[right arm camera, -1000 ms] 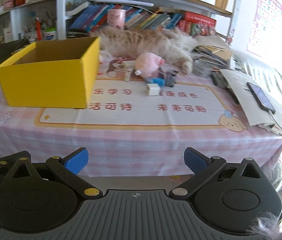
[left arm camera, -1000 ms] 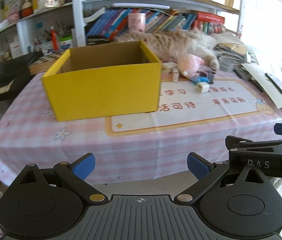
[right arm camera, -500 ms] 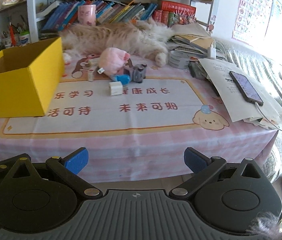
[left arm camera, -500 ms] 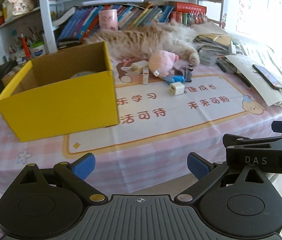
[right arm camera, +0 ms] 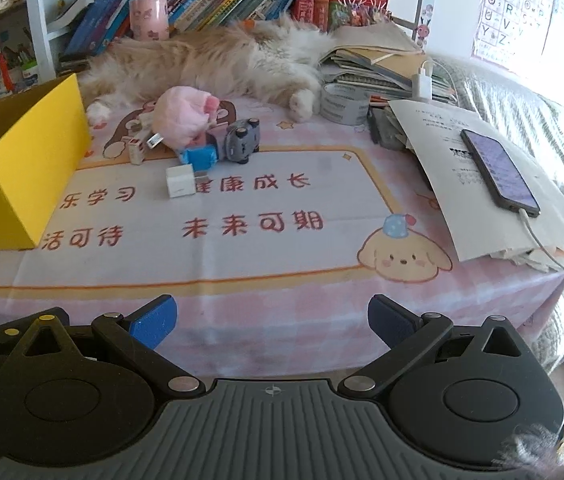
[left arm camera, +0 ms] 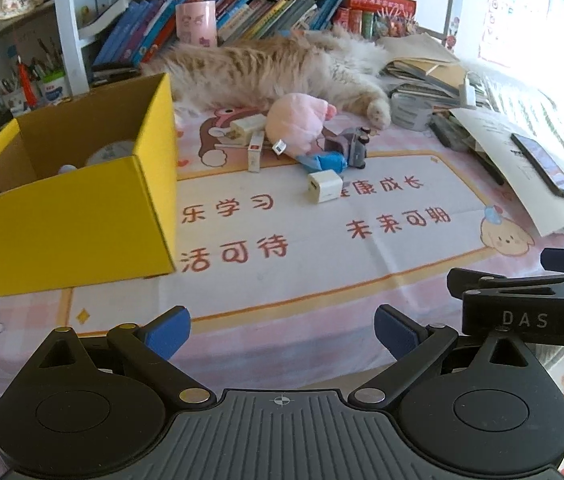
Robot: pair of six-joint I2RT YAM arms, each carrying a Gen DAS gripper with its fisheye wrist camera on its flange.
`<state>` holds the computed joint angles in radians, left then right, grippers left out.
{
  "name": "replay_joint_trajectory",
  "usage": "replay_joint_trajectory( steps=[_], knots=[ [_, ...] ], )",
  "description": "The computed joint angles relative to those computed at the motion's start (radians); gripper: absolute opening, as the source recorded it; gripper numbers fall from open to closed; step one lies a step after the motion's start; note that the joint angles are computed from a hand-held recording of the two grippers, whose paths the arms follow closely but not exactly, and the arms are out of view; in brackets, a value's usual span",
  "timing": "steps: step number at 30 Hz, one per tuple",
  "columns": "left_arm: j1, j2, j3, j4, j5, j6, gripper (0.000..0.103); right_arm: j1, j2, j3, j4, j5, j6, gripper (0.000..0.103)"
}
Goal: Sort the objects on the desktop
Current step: 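Move the left tool to the white plug adapter while the right tool approaches the grey toy truck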
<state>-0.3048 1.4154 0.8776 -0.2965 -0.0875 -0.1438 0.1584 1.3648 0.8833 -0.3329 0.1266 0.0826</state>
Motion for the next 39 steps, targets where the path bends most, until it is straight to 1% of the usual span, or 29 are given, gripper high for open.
replay_joint_trajectory(
  steps=[5, 8, 11, 14, 18, 21, 28, 39],
  knots=[
    [-0.026, 0.097, 0.079, 0.010, -0.022, -0.039, 0.100, -0.073, 0.073, 0.046, 0.060, -0.080, -0.089, 0.102],
    [-0.034, 0.157, 0.138, 0.010, -0.034, -0.057, 0.100, -0.121, 0.135, 0.095, 0.105, -0.152, -0.146, 0.101],
    [-0.020, 0.205, 0.195, 0.019, -0.032, -0.079, 0.100, -0.156, 0.211, 0.167, 0.127, -0.205, -0.185, 0.100],
    [-0.012, 0.256, 0.259, 0.020, -0.053, -0.083, 0.100, -0.192, 0.292, 0.258, 0.123, -0.271, -0.201, 0.100],
    [-0.003, 0.326, 0.341, 0.001, -0.069, -0.092, 0.100, -0.224, 0.384, 0.358, 0.130, -0.359, -0.223, 0.100],
    [0.001, 0.380, 0.396, -0.009, -0.072, -0.097, 0.100, -0.228, 0.466, 0.466, 0.097, -0.386, -0.235, 0.100],
    [-0.012, 0.505, 0.527, -0.045, -0.084, -0.087, 0.100, -0.231, 0.611, 0.660, 0.059, -0.447, -0.267, 0.100],
    [-0.022, 0.705, 0.765, -0.138, -0.071, -0.072, 0.099, -0.233, 0.829, 0.965, -0.128, -0.496, -0.335, 0.100]
  ],
)
